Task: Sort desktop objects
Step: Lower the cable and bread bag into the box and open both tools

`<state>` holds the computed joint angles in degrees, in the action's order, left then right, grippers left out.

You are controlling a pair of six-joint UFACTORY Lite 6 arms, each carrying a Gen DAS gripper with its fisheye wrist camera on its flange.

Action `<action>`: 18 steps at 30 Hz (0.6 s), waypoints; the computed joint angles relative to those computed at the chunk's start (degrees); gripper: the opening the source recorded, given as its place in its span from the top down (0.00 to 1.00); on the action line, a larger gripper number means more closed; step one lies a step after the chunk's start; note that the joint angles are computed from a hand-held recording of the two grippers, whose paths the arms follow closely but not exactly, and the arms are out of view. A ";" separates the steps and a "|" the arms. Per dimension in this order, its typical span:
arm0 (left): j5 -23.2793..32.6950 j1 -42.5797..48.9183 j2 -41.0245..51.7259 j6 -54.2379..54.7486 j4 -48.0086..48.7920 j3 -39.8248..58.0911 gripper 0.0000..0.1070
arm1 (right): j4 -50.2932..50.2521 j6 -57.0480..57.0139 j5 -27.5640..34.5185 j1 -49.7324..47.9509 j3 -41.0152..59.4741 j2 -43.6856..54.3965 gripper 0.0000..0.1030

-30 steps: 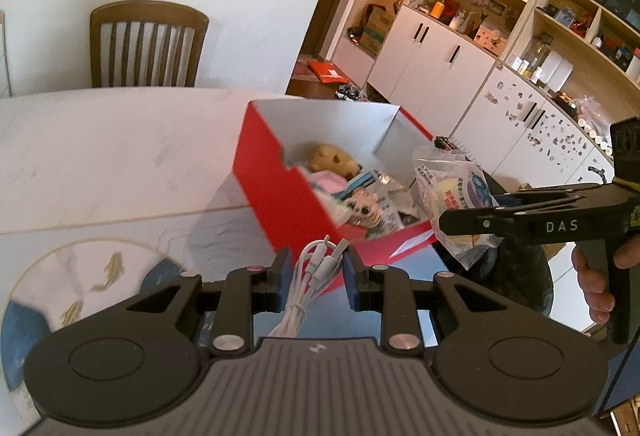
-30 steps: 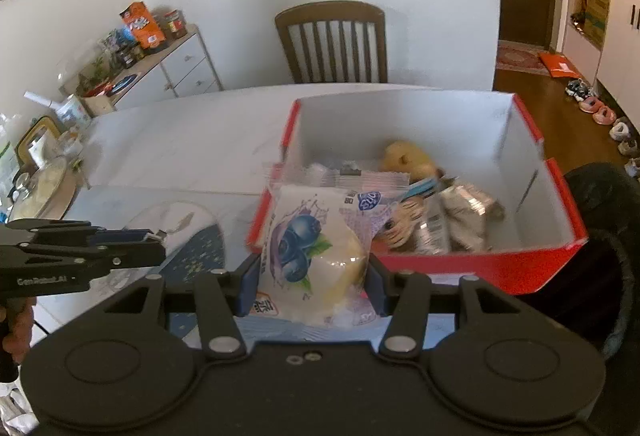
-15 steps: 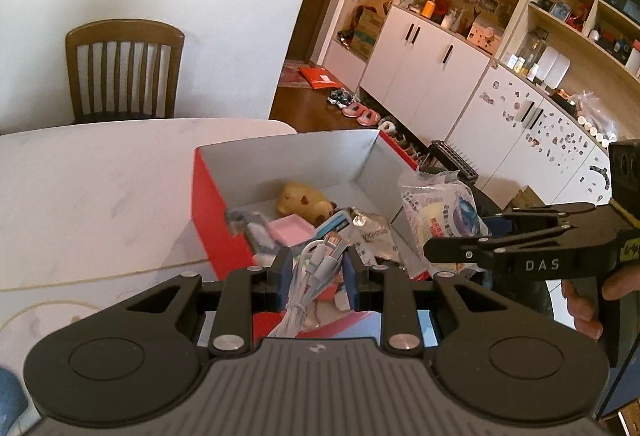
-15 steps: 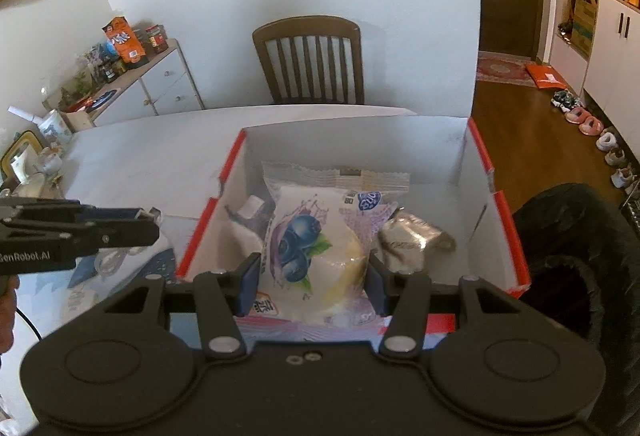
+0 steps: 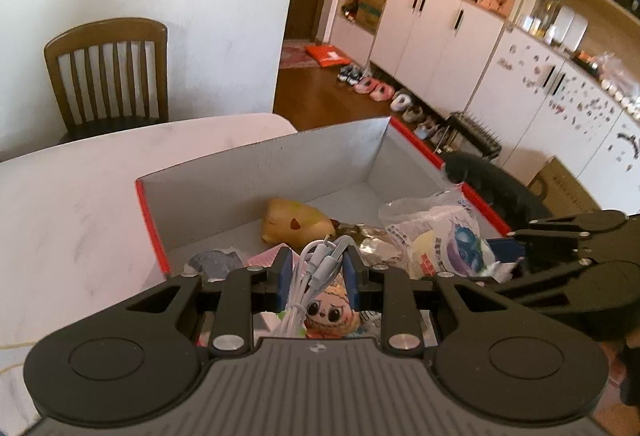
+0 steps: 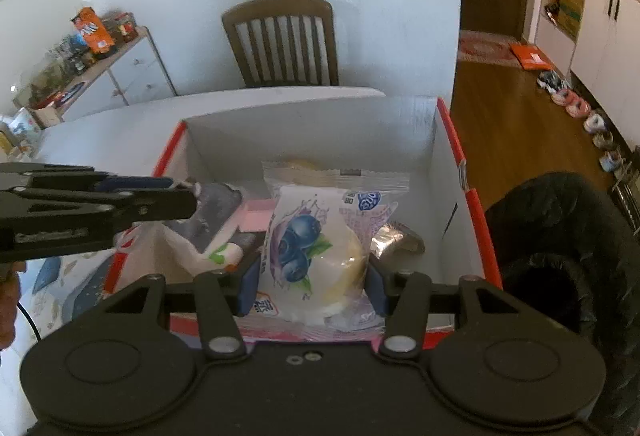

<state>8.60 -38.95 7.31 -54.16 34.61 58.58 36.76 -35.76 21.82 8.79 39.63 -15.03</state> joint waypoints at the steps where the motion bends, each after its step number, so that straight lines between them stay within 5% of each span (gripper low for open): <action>1: 0.11 -0.03 1.35 -0.76 0.79 0.96 0.76 | -0.14 -0.14 -0.60 0.27 0.23 0.86 0.50; 18: 3.42 1.96 17.65 18.04 -16.93 14.10 0.76 | 2.75 -6.76 -5.67 1.30 2.50 10.65 0.50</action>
<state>12.02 -37.00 24.95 -36.11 17.68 72.69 39.52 -42.51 16.15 10.09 42.12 -4.38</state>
